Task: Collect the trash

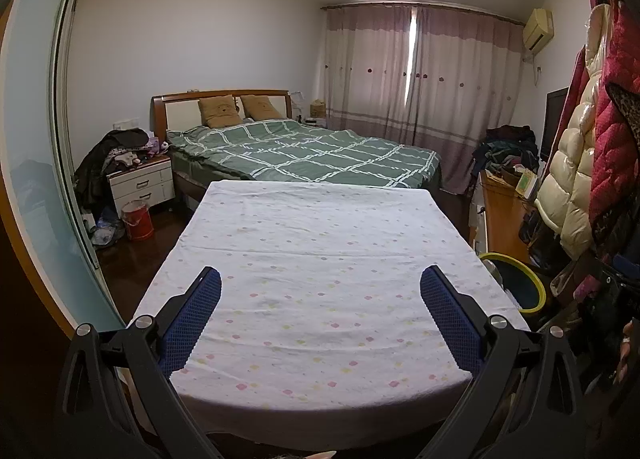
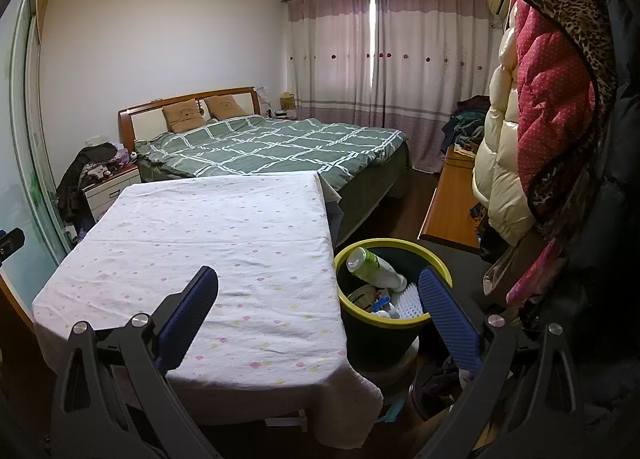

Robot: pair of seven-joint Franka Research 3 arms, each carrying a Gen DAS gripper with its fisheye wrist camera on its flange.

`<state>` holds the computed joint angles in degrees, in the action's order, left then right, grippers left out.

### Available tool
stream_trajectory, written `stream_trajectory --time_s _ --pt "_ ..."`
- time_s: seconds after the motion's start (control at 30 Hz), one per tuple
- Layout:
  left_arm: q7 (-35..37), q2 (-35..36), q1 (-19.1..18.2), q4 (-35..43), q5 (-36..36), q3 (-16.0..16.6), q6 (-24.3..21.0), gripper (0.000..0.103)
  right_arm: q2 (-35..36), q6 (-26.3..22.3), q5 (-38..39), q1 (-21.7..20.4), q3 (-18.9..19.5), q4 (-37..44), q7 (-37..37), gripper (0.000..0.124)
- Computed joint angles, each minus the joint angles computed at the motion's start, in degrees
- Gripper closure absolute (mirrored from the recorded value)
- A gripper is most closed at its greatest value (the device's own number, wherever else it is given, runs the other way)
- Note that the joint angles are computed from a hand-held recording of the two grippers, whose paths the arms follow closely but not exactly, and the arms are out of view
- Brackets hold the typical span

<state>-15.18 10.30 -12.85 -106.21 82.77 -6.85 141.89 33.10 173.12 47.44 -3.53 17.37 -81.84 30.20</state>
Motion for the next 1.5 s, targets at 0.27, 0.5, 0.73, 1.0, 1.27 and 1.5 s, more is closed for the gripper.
stream_trajectory --time_s 0.27,0.5,0.73,1.0,1.27,1.5 --pt "0.2 0.0 -0.1 0.1 -0.3 0.0 0.1 0.005 -0.1 -0.2 -0.2 0.0 -0.1 -0.2 0.3 0.028" --pt "0.3 0.1 -0.1 0.1 -0.3 0.0 0.0 0.005 0.0 -0.3 0.0 0.0 0.1 -0.1 -0.1 0.028" --pt "0.3 0.4 -0.2 0.3 -0.5 0.0 0.1 0.005 0.1 -0.6 -0.2 0.3 -0.2 -0.1 0.3 0.028" --pt "0.3 1.0 -0.6 0.6 -0.4 0.2 0.0 0.005 0.3 -0.8 -0.5 0.4 -0.4 0.2 0.7 0.028" --pt "0.6 1.3 -0.7 0.9 -0.8 0.3 0.1 0.005 0.2 -0.9 -0.9 0.6 -0.7 0.0 1.1 0.028" --pt "0.4 1.5 -0.9 0.9 -0.7 0.4 0.0 0.005 0.2 -0.7 -1.0 0.6 -0.5 -0.2 1.1 0.028"
